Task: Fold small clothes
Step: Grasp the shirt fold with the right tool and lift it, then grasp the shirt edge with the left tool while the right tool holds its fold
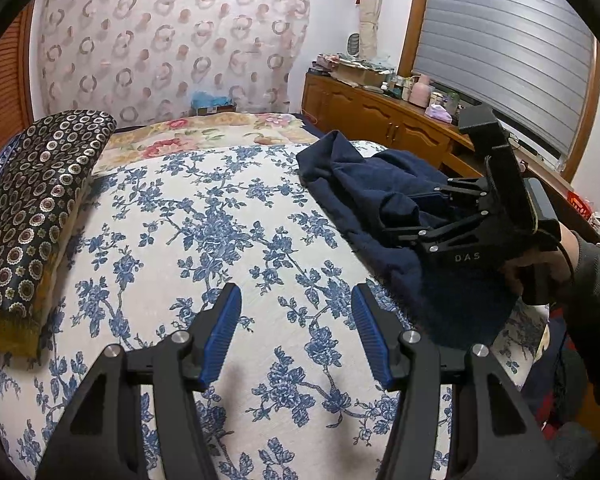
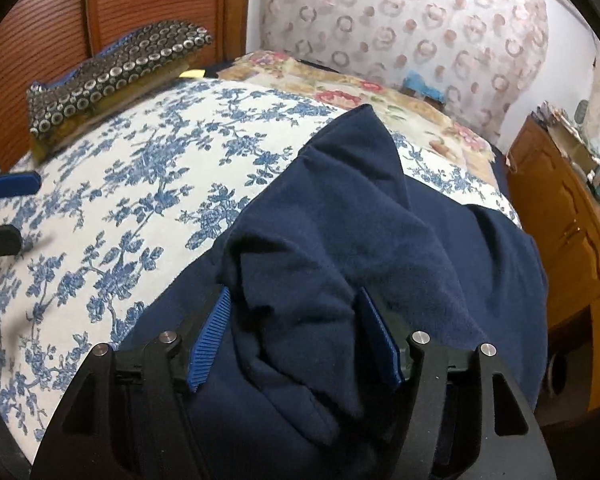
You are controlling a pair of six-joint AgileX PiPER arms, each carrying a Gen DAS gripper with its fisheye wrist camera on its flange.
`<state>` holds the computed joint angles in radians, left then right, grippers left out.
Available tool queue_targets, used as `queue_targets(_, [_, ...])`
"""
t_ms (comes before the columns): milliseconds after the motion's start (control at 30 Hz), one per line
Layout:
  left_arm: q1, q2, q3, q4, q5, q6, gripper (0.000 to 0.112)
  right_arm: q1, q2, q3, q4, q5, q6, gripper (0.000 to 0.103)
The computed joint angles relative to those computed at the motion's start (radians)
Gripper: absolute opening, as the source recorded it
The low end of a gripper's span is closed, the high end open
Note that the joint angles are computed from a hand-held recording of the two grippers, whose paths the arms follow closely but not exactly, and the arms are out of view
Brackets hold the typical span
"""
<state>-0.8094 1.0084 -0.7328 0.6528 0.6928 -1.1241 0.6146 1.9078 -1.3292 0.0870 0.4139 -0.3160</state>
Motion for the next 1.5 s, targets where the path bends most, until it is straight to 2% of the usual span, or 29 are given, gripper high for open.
queue_targets(100, [0.004,0.002,0.003,-0.004,-0.005,0.002,0.056,-0.001,-0.005,0.006,-0.002,-0.004,0.003,0.064])
queue_targets(167, [0.005,0.003,0.005,-0.007,-0.008,0.005,0.056,0.003,-0.006,0.005,-0.035,-0.005,0.036,0.053])
queue_targets(233, [0.001,0.008,0.003,-0.006,-0.008,0.004,0.056,0.001,-0.008,0.003,-0.021,-0.002,0.024,0.021])
queue_targets(300, [0.001,0.014,-0.002,-0.009,-0.008,0.011,0.056,-0.01,-0.019,0.009,0.009,-0.009,-0.004,0.013])
queue_targets(433, [0.03,0.029,-0.015,-0.034,-0.026,0.056,0.056,-0.084,-0.08,0.024,0.225,-0.012,-0.19,0.011])
queue_targets(567, [0.105,0.074,-0.056,-0.126,-0.08,0.189,0.056,-0.178,-0.113,-0.025,0.349,0.018,-0.28,0.011])
queue_targets(700, [0.176,0.142,-0.108,-0.229,-0.126,0.327,0.056,-0.266,-0.059,-0.177,0.28,0.092,-0.207,0.011])
queue_targets(933, [0.288,0.303,-0.245,-0.418,-0.159,0.58,0.056,-0.348,0.145,-0.489,0.053,0.22,0.01,0.011])
queue_targets(967, [0.301,0.33,-0.27,-0.442,-0.158,0.612,0.056,-0.361,0.166,-0.517,0.06,0.235,0.009,0.011])
queue_targets(1000, [0.316,0.363,-0.3,-0.469,-0.156,0.649,0.056,-0.373,0.175,-0.522,0.077,0.234,-0.004,0.015])
queue_targets(1033, [0.326,0.384,-0.32,-0.486,-0.156,0.672,0.056,-0.382,0.181,-0.521,0.081,0.227,-0.006,0.027])
queue_targets(1067, [0.336,0.412,-0.347,-0.504,-0.153,0.698,0.056,-0.389,0.18,-0.511,0.098,0.218,-0.023,0.035])
queue_targets(1100, [0.347,0.442,-0.377,-0.524,-0.149,0.725,0.056,-0.397,0.177,-0.496,0.135,0.209,-0.058,0.048])
queue_targets(1133, [0.359,0.475,-0.409,-0.55,-0.144,0.756,0.056,-0.406,0.173,-0.476,0.19,0.198,-0.106,0.056])
queue_targets(1300, [0.386,0.61,-0.554,-0.606,-0.108,0.836,0.056,-0.419,0.192,-0.469,0.351,0.207,-0.269,0.059])
queue_targets(1367, [0.397,0.658,-0.608,-0.626,-0.093,0.858,0.056,-0.412,0.234,-0.528,0.346,0.239,-0.271,0.06])
queue_targets(1433, [0.407,0.694,-0.645,-0.646,-0.088,0.877,0.056,-0.407,0.28,-0.588,0.309,0.265,-0.24,0.068])
queue_targets(1500, [0.419,0.737,-0.694,-0.655,-0.077,0.884,0.056,-0.413,0.345,-0.675,0.299,0.328,-0.221,0.071])
